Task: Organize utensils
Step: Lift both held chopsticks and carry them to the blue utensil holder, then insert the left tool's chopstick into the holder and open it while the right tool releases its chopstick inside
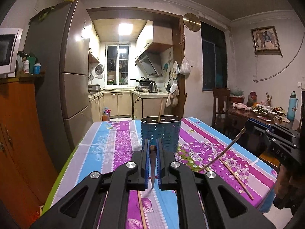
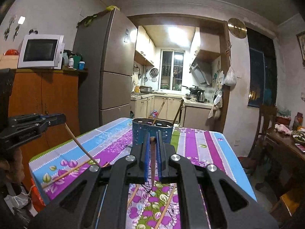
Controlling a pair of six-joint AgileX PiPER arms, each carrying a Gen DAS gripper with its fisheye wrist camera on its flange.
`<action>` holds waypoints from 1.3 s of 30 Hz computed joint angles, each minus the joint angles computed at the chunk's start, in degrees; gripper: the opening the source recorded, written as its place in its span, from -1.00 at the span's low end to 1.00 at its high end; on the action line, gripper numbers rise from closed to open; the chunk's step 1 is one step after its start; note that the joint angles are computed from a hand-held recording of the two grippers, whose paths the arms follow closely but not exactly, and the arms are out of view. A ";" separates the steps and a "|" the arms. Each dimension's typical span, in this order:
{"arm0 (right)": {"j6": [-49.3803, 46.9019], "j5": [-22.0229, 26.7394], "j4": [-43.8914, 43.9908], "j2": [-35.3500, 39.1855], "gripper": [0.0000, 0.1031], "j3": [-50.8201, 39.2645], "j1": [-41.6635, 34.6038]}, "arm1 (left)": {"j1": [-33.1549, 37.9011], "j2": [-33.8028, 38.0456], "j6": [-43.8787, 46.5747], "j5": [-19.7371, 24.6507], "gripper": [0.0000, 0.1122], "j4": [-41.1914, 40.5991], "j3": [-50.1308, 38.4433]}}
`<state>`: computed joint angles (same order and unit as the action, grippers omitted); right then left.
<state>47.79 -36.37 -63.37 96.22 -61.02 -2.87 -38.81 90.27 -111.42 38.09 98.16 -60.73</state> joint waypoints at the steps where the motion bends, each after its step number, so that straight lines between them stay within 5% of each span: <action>1: 2.47 -0.09 -2.05 0.48 -0.90 -1.32 -0.26 | 0.35 0.20 1.20 -0.62 -0.86 -1.15 -0.92; 8: 11.29 0.05 -9.29 1.62 -0.90 -6.75 -0.25 | 3.73 0.88 9.10 -6.20 -0.86 -8.53 -6.08; 14: 15.98 0.43 -13.57 2.14 -0.90 -9.89 -0.26 | 4.70 2.52 16.10 -6.62 -0.86 -13.16 -10.67; 39: 25.06 6.39 -22.08 4.96 -0.90 -17.02 2.40 | 4.16 16.95 31.82 4.36 -0.86 -22.42 -30.02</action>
<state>72.85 -29.97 -85.45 101.18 -78.05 -0.48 -34.65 107.23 -79.60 42.44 75.74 -90.75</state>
